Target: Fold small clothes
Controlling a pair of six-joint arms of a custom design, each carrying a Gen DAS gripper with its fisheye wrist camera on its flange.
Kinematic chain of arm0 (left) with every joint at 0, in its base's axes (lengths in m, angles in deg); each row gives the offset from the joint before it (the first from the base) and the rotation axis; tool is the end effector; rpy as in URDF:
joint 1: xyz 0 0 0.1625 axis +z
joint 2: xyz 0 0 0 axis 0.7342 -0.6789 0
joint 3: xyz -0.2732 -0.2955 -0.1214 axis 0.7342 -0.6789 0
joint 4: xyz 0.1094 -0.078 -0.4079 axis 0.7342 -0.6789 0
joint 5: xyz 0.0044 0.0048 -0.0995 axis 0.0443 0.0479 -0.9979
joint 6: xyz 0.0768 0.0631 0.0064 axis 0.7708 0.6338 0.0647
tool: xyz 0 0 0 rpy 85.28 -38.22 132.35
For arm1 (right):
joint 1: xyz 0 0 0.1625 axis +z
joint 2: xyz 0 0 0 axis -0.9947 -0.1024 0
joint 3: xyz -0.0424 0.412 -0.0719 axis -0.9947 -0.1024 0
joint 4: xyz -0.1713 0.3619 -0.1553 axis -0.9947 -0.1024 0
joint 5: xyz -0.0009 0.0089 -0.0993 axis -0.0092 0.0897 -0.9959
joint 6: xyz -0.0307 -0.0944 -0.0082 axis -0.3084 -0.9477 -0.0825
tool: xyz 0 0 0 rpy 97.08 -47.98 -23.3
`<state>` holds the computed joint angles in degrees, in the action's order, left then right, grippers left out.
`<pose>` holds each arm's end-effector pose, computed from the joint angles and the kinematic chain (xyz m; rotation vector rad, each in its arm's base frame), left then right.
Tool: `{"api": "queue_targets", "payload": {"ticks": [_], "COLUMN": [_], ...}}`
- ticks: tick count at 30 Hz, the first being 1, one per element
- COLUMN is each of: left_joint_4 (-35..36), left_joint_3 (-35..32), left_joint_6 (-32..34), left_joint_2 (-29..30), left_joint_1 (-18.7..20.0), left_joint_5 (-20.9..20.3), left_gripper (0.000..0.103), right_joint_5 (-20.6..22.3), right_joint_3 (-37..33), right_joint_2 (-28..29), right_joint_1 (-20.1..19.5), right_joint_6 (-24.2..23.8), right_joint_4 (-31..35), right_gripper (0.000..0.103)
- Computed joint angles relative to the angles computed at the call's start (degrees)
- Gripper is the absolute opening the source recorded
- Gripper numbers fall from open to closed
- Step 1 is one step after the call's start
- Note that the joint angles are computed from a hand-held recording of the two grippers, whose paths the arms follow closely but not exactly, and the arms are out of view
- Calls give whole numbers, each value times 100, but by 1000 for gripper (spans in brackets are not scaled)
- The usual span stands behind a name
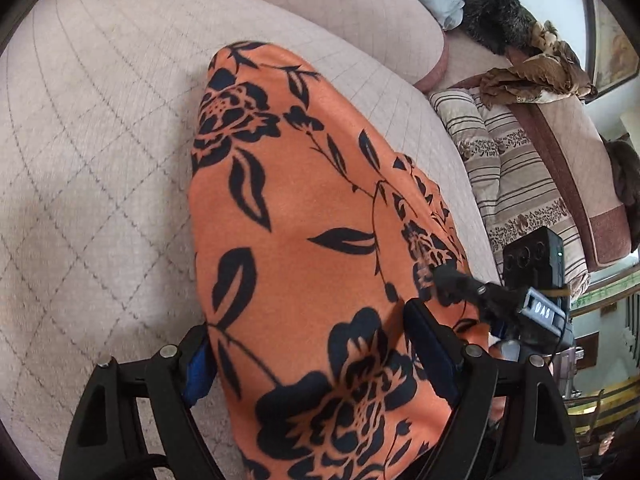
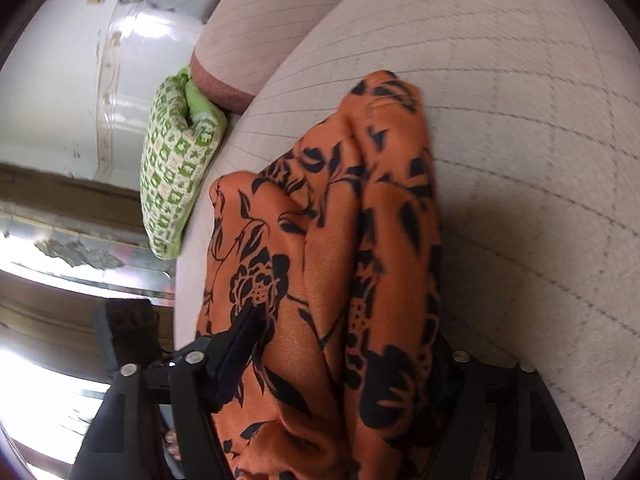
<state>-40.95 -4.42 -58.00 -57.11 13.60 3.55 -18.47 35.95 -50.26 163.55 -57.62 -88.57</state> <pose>-0.2486 -0.7595 0.1438 0.2122 2.9997 -0.3334 -0.0158 -0.8615 0.3144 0.0639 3.0577 -0.5021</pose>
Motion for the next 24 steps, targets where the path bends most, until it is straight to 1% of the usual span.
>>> {"api": "queue_targets", "payload": {"ticks": [1, 2, 3, 4, 6, 8, 11, 14, 16, 20, 24], "left_joint_4": [-37, -50, -83, -102, -226, -309, -490, -758, -920, -1133, -1246], "left_joint_3": [18, -25, -21, -78, -14, 40, 146, 339, 471, 721, 955], "left_joint_6": [67, 127, 190, 232, 273, 284, 360, 437, 482, 581, 537], "left_joint_2": [0, 38, 39, 90, 40, -3, -73, -224, -331, -531, -729], "left_joint_1": [-47, -85, -114, -148, -163, -196, -289, -387, -448, -554, -616], "left_joint_5": [138, 237, 329, 413, 440, 560, 894, 1199, 1363, 1660, 1887], "left_gripper": [77, 70, 55, 51, 46, 45, 44, 44, 44, 44, 44], "right_joint_5": [-164, -267, -314, -341, -361, -318, -242, -317, -264, -63, 3], "right_joint_3": [86, 156, 236, 309, 493, 655, 935, 1132, 1259, 1423, 1568], "right_joint_2": [-20, -39, -70, -103, -185, -264, -381, -416, -441, -465, -448], "right_joint_1": [58, 103, 136, 160, 223, 263, 345, 461, 517, 583, 669], "right_joint_6": [-60, -86, -101, -131, -218, -266, -380, -546, -640, -721, -830], "right_joint_4": [-131, -243, -360, -472, -766, -997, -1379, -1696, -1880, -2075, -2177], "right_gripper": [61, 56, 53, 52, 50, 49, 47, 46, 46, 46, 46]}}
